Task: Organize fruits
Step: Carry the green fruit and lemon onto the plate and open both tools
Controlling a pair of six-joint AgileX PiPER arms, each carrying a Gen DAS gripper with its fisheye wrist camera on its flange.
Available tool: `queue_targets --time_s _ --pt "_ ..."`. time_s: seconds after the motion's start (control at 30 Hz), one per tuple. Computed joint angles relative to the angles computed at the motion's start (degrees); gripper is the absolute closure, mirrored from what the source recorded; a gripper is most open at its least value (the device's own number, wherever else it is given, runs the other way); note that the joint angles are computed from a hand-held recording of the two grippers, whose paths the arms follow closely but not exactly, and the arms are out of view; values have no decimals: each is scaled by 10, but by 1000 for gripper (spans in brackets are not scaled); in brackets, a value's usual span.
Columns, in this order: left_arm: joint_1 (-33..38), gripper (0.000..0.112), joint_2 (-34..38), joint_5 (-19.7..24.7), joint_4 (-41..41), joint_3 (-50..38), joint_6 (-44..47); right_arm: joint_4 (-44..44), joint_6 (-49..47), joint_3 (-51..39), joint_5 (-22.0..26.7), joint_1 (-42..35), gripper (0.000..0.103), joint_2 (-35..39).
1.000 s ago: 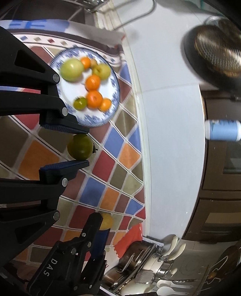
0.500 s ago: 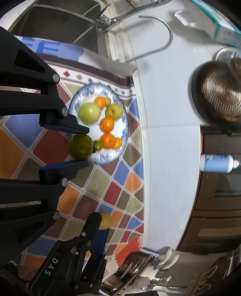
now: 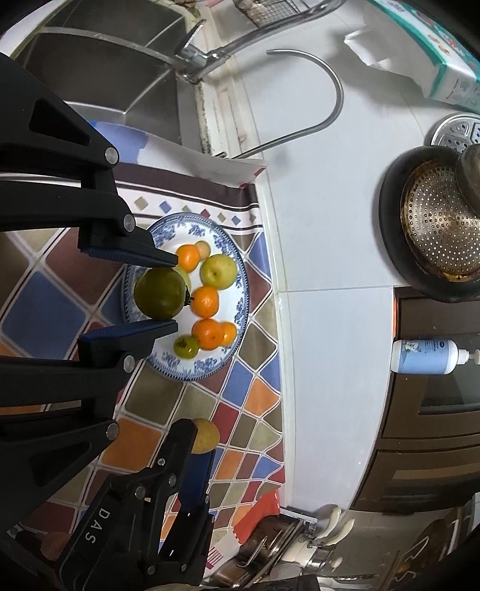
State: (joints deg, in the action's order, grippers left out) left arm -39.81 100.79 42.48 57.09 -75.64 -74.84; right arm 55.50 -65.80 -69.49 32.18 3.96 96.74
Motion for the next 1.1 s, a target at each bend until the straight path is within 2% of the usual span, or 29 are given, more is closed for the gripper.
queue_targets --time_s 0.3,0.53,1.0,1.1 --pt "73 84 36 -66 -51 -44 95 -66 77 -104 -14 45 74 77" --pt "119 84 86 -99 -108 -98 177 -141 160 -237 14 61 74 175" --pt "166 84 177 -111 -221 -200 314 -204 248 -488 93 72 74 353" --pt "167 78 186 -107 -220 -212 318 -207 258 -518 106 73 74 373"
